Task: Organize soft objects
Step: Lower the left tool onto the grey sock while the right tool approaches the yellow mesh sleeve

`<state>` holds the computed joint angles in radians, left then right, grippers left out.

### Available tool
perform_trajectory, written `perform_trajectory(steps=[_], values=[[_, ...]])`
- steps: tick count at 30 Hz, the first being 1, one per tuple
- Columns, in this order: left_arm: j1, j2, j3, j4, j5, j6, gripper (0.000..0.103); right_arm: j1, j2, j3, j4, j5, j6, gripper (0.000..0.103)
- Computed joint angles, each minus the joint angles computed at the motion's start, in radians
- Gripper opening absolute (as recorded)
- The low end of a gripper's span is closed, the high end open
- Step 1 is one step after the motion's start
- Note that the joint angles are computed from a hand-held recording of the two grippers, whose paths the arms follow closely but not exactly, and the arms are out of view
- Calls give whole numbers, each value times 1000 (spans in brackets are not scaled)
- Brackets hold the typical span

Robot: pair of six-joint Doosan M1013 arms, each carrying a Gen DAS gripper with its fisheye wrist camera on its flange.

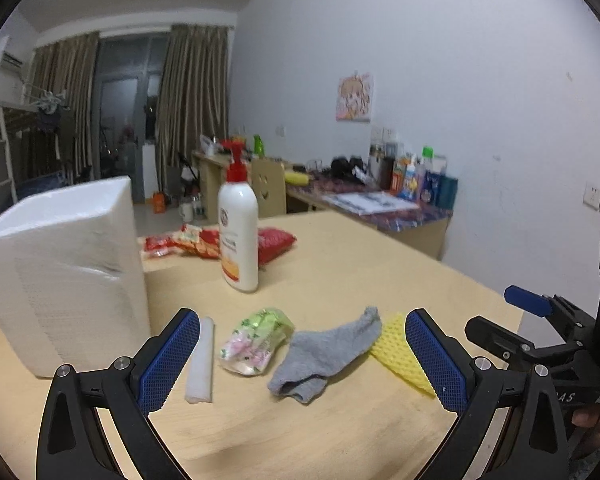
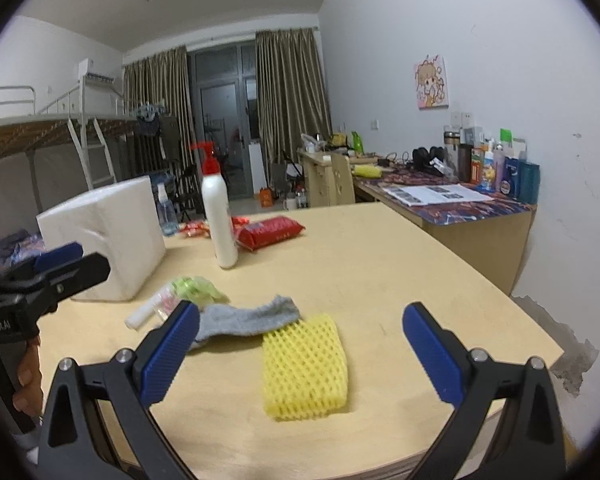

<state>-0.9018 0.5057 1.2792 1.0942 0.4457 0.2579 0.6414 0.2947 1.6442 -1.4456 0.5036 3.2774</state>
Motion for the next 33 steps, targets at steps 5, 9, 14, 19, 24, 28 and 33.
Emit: perform_trajectory(steps=[5,9,14,19,24,28,33], values=[[17,32,-54,-272,-29,258,103,-14,10,-5,86,-20,-81,103],[21,58,-94,-409,-19,412,103,-21,10,-2,108,-29,-99,103],[31,93,-141,-580,1,590,103,-32,16,-12,164,-33,-138,103],[44,114,-169,-733,12,713,103,-41,25,-17,222,-35,-195,103],[48,138,-209,-789,52,776,101,-53,26,-16,262,-48,-225,103],[61,161,-247,-904,104,843,97,-55,28,-18,290,-45,-259,103],[75,200,-310,-1002,212,893,86,-64,32,-23,343,-61,-305,103]])
